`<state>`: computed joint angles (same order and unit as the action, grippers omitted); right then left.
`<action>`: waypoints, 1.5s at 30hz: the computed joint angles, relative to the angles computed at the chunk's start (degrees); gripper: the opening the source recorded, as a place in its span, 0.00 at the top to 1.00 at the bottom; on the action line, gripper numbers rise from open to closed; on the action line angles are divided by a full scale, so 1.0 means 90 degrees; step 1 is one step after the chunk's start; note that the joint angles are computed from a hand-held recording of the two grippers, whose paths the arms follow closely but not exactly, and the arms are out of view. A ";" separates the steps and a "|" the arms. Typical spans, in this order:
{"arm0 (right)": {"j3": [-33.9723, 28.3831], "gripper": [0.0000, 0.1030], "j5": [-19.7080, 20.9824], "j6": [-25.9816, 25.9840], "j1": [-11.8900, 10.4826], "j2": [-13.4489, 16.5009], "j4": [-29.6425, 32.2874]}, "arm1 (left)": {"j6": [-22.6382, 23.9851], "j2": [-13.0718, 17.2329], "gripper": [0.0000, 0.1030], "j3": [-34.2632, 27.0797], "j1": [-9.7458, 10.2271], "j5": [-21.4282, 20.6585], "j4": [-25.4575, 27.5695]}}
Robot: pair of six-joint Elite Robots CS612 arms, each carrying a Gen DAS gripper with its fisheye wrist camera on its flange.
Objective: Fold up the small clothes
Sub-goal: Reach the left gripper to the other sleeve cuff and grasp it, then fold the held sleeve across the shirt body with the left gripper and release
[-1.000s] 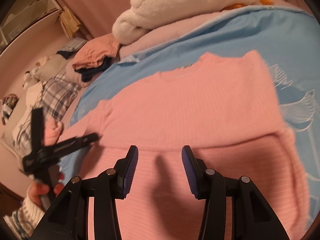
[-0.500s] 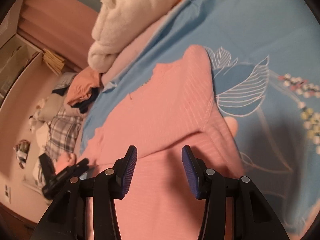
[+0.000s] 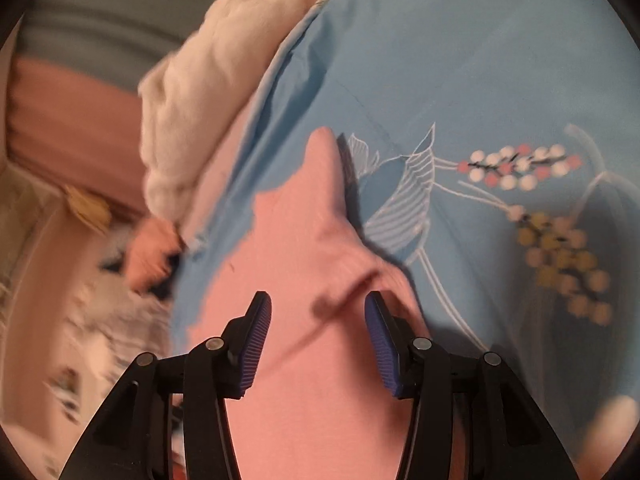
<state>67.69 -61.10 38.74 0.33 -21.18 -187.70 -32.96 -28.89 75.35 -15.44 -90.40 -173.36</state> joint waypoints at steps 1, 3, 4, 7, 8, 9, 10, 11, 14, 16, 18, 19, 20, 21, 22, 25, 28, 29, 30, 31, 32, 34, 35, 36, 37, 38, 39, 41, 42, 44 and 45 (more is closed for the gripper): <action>0.0187 0.52 -0.0429 -0.0378 0.0055 -0.0187 0.0231 | -0.0048 -0.0064 0.33 0.0119 0.0037 0.0081 -0.0096; 0.0411 0.52 -0.1381 -0.1192 0.0229 -0.0457 0.0391 | -0.0178 -0.0155 0.29 0.0301 0.0117 0.0164 -0.0244; 0.0457 0.52 -0.1646 -0.1598 0.0297 -0.0510 0.0338 | -0.0298 -0.0203 0.28 0.0401 0.0175 0.0212 -0.0297; 0.0247 0.52 -0.1483 -0.2627 0.0434 -0.0455 0.0342 | -0.0737 -0.0290 0.28 0.0616 0.0347 0.0285 -0.0395; 0.0085 0.52 -0.1390 -0.2879 0.0487 -0.0393 0.0514 | -0.0916 -0.0304 0.28 0.0668 0.0409 0.0260 -0.0428; -0.0094 0.52 -0.1356 -0.3082 0.0538 -0.0305 0.0662 | -0.1118 -0.0316 0.28 0.0723 0.0481 0.0202 -0.0484; -0.0267 0.52 -0.1368 -0.3293 0.0600 -0.0224 0.0847 | -0.1336 -0.0319 0.28 0.0772 0.0559 0.0134 -0.0566; -0.0427 0.52 -0.1466 -0.3549 0.0673 -0.0140 0.1093 | -0.1555 -0.0312 0.28 0.0813 0.0634 0.0050 -0.0657; -0.0935 0.52 -0.2119 -0.4178 0.0886 0.0117 0.1924 | -0.2193 -0.0228 0.28 0.0832 0.0839 -0.0215 -0.0930; -0.0993 0.52 -0.2564 -0.4409 0.0970 0.0172 0.1912 | -0.2711 -0.0088 0.29 0.0752 0.0982 -0.0545 -0.1286; -0.0918 0.52 -0.2708 -0.4366 0.0983 0.0086 0.1957 | -0.3061 0.0026 0.29 0.0662 0.1079 -0.0689 -0.1585; -0.0860 0.52 -0.2662 -0.4314 0.0972 0.0036 0.1957 | -0.3173 0.0083 0.29 0.0598 0.1103 -0.0660 -0.1720; -0.0766 0.52 -0.2632 -0.4313 0.0976 -0.0026 0.1865 | -0.3282 0.0131 0.29 0.0535 0.1112 -0.0589 -0.1814; -0.0674 0.52 -0.2655 -0.4343 0.0995 -0.0083 0.1732 | -0.3374 0.0180 0.30 0.0465 0.1118 -0.0530 -0.1902; -0.0585 0.52 -0.2643 -0.4397 0.1006 -0.0141 0.1599 | -0.3496 0.0249 0.32 0.0384 0.1128 -0.0434 -0.2003; -0.0612 0.52 -0.2514 -0.4407 0.1078 -0.0179 0.1472 | -0.3731 0.0298 0.67 0.0269 0.1134 -0.0047 -0.1900; -0.0665 0.52 -0.2356 -0.4399 0.1128 -0.0175 0.1393 | -0.3802 0.0184 0.99 0.0245 0.1131 0.0286 -0.1200; -0.0645 0.52 -0.2246 -0.4388 0.1121 -0.0182 0.1351 | -0.3676 0.0126 0.99 0.0259 0.1098 0.0451 -0.1067; -0.0611 0.52 -0.2139 -0.4376 0.1110 -0.0207 0.1388 | -0.3464 0.0053 0.99 0.0300 0.1047 0.0693 -0.0963; -0.0588 0.52 -0.2085 -0.4356 0.1099 -0.0213 0.1374 | -0.3059 -0.0036 0.99 0.0321 0.0958 0.1005 -0.0898; -0.0558 0.52 -0.2056 -0.4322 0.1091 -0.0222 0.1359 | -0.2720 -0.0085 0.99 0.0323 0.0885 0.1183 -0.0953; -0.0474 0.52 -0.2017 -0.4244 0.1064 -0.0249 0.1310 | -0.1926 -0.0194 0.99 0.0301 0.0710 0.1449 -0.1109; -0.0417 0.52 -0.2008 -0.4154 0.1046 -0.0269 0.1276 | -0.1506 -0.0245 0.99 0.0259 0.0605 0.1524 -0.1179; -0.0348 0.52 -0.1979 -0.4065 0.1028 -0.0297 0.1237 | -0.1218 -0.0273 0.99 0.0218 0.0525 0.1540 -0.1245; -0.0282 0.52 -0.1918 -0.3973 0.1001 -0.0318 0.1189 | -0.0887 -0.0301 0.99 0.0166 0.0427 0.1533 -0.1334; -0.0192 0.52 -0.1853 -0.3875 0.0970 -0.0347 0.1110 | -0.0589 -0.0316 0.99 0.0098 0.0326 0.1489 -0.1399; -0.0126 0.52 -0.1819 -0.3822 0.0946 -0.0367 0.1055 | -0.0350 -0.0322 0.99 0.0029 0.0233 0.1415 -0.1433; 0.0042 0.52 -0.1777 -0.3733 0.0900 -0.0429 0.0947 | 0.0125 -0.0317 0.99 -0.0144 0.0025 0.1213 -0.1410; 0.0130 0.52 -0.1717 -0.3692 0.0868 -0.0462 0.0879 | 0.0300 -0.0294 0.99 -0.0234 -0.0051 0.1123 -0.1367; 0.0271 0.52 -0.1648 -0.3575 0.0810 -0.0515 0.0758 | 0.0695 -0.0204 0.99 -0.0457 -0.0250 0.0894 -0.1183; 0.0337 0.52 -0.1629 -0.3507 0.0782 -0.0539 0.0696 | 0.0863 -0.0155 0.99 -0.0556 -0.0345 0.0798 -0.1079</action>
